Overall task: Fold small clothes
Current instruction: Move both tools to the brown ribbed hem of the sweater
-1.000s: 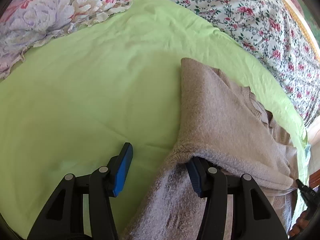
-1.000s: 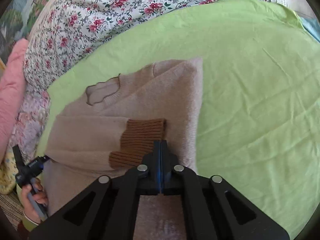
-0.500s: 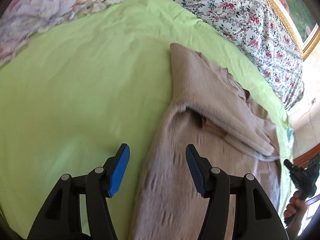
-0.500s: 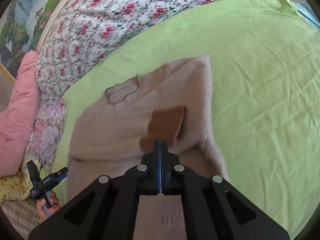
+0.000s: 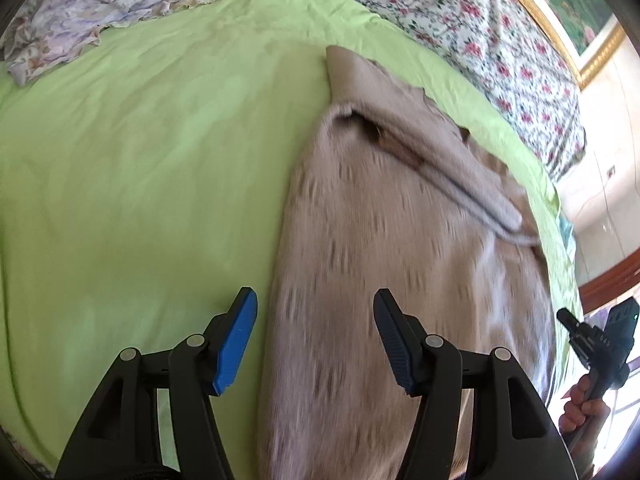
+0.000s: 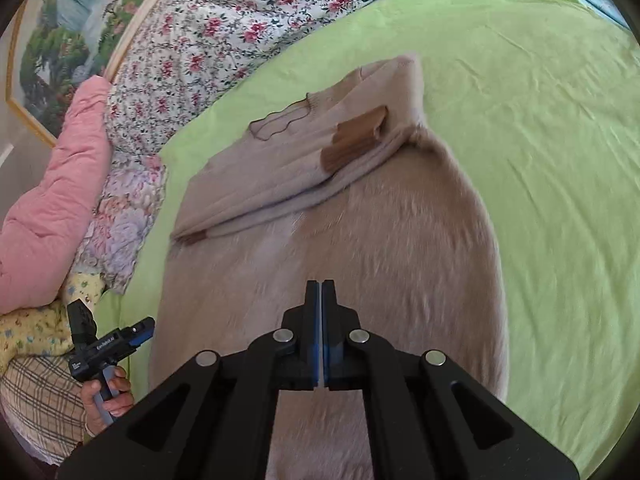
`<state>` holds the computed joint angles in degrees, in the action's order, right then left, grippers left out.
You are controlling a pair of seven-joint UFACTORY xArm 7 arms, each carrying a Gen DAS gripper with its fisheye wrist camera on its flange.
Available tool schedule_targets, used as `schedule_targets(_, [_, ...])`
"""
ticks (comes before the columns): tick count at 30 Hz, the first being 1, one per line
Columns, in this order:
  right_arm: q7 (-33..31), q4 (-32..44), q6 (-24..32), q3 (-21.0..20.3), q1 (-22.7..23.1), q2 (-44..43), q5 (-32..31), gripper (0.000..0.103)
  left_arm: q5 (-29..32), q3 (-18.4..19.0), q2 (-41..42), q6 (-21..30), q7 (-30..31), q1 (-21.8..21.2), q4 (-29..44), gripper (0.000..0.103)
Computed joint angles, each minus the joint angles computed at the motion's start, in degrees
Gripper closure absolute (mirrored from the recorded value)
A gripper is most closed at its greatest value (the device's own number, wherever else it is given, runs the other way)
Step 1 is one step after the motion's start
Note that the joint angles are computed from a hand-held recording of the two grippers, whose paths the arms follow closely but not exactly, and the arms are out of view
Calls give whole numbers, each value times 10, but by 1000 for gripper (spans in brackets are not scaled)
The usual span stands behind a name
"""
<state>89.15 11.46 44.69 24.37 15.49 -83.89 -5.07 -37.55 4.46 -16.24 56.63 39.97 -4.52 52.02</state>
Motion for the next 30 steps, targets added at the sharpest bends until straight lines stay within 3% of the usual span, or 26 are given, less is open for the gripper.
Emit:
schedule_targets(8, [77,27,70,95,62,-4,12,101,40,24,-91,32,53,8,-71,41])
schedule_targets(11, [108,56,109,152,74,1,-8,101,50,35,-116,41,67,11,-94,40])
schedule_targets(13, [118,67,103,184,80,1,-33,101,52,43,-126,48,75,12,-103,40])
schedule_targets(20, [158,86,129,203,95,34,-52,97,63,54,-154,50,101,15,-121,38])
schedule_targets(24, [172,109,161,260,93,4,-104,96,58,65,-152,59,102,20,-121,38])
schedule_targets(25, [162,120,180,257,88,19,-104,88,57,65,-154,60,102,22,-123,38])
schedule_targets(26, [158,119,185,246,93,29,-98,60,57,67,-156,62,105,24,-124,38])
schedule_targets(27, [168,106,171,238,105,23,-92,40,57,69,-157,63,109,25,-125,38])
schedule_targets(28, [187,97,162,239,114,15,-90,8,59,70,-161,63,112,27,-127,38])
schedule_targets(30, [206,111,189,261,104,9,-91,4,61,72,-164,63,115,31,-128,38])
